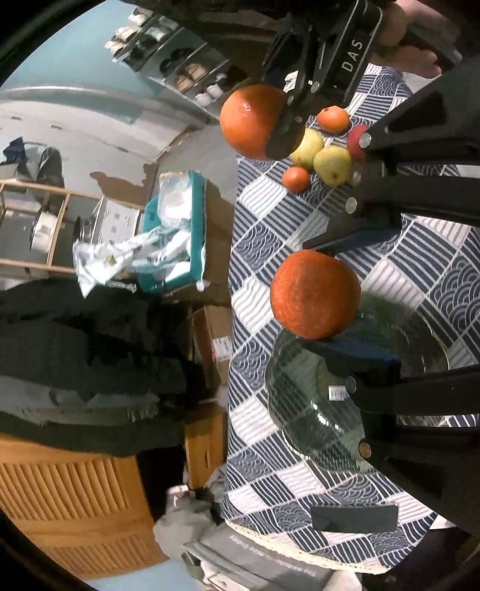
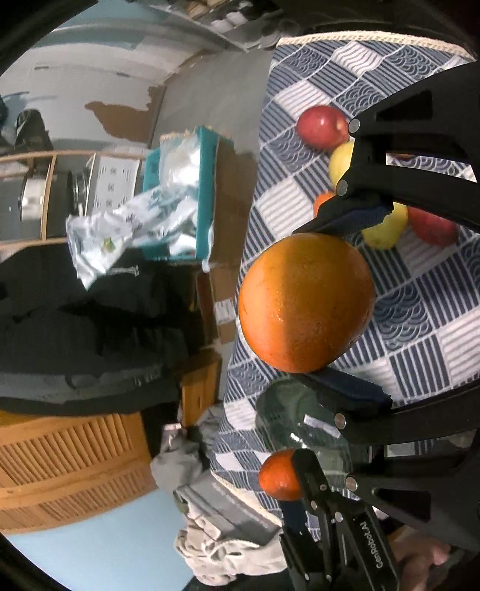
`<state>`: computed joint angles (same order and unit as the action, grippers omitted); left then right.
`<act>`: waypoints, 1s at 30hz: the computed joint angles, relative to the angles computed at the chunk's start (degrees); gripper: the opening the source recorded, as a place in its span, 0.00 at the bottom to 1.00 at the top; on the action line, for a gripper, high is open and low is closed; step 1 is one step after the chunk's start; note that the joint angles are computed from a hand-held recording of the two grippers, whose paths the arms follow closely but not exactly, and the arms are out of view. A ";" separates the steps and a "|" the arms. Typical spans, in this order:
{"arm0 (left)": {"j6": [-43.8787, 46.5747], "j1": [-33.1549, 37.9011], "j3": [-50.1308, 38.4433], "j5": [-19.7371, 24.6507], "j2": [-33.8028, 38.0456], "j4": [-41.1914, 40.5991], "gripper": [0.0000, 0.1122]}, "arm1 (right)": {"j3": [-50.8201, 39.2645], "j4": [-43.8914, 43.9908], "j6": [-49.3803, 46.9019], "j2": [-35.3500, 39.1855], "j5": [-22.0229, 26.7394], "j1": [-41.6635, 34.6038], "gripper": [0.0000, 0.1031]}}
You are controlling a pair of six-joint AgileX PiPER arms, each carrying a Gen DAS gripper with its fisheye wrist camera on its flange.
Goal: Organize fruits
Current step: 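Carry both held oranges over the clear glass plate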
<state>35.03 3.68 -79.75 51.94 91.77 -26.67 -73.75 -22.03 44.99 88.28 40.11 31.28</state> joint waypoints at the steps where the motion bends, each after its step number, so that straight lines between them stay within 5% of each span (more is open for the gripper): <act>1: 0.12 0.59 -0.13 -0.12 0.19 0.01 0.40 | -1.05 0.06 -0.15 0.86 0.28 0.46 0.64; 18: 1.48 9.43 -4.47 0.45 7.41 0.14 0.40 | -20.80 9.62 -9.88 17.54 4.23 3.32 0.64; 30: -0.10 12.87 -6.67 -1.12 14.90 4.47 0.40 | -38.12 17.25 -16.40 33.09 11.68 3.77 0.64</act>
